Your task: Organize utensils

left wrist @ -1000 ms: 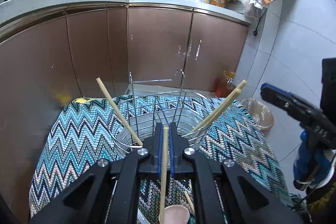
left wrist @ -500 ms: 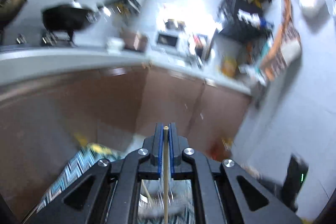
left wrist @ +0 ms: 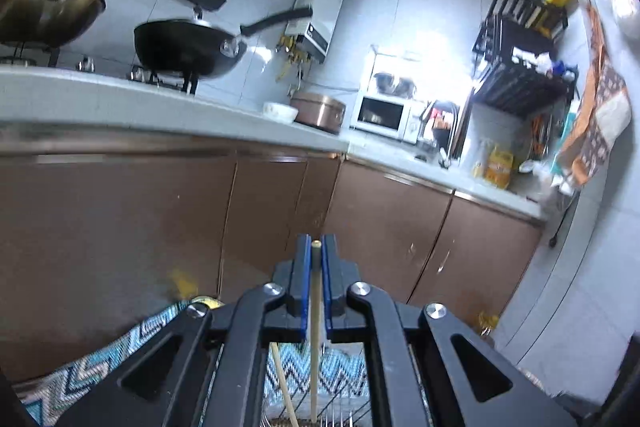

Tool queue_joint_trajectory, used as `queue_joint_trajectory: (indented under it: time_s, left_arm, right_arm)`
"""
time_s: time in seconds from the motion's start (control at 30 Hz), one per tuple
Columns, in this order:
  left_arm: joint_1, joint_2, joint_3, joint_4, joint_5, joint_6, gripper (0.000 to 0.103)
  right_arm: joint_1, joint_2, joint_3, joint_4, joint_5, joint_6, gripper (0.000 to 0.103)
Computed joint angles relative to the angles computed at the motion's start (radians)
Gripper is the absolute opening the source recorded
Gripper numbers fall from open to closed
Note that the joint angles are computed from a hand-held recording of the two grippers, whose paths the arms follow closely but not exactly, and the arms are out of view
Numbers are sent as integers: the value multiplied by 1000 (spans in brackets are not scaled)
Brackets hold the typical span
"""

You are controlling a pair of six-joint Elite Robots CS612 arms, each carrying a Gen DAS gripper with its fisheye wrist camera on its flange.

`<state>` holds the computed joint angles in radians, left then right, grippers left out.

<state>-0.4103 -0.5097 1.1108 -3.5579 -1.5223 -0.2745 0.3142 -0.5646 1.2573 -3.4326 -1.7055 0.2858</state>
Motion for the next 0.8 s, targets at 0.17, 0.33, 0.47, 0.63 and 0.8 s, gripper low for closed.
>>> queue_joint_trajectory:
  time_s: [0.17, 0.33, 0.47, 0.63, 0.8]
  left_arm:
    - [11, -7, 23, 54, -53, -28, 30]
    - [33, -102, 151, 38, -103, 46, 46]
    - [65, -192, 265, 75, -154, 96, 54]
    - [98, -271, 396, 77, -150, 128, 56]
    - [121, -317, 497, 48, -125, 135, 59]
  right_arm:
    - [4, -10, 14, -3, -8, -3, 32]
    - [10, -31, 43, -30, -12, 1, 35]
    - [21, -56, 74, -48, -15, -7, 36]
    - [41, -84, 110, -52, -17, -11, 51]
    - [65, -106, 137, -41, -30, -20, 70]
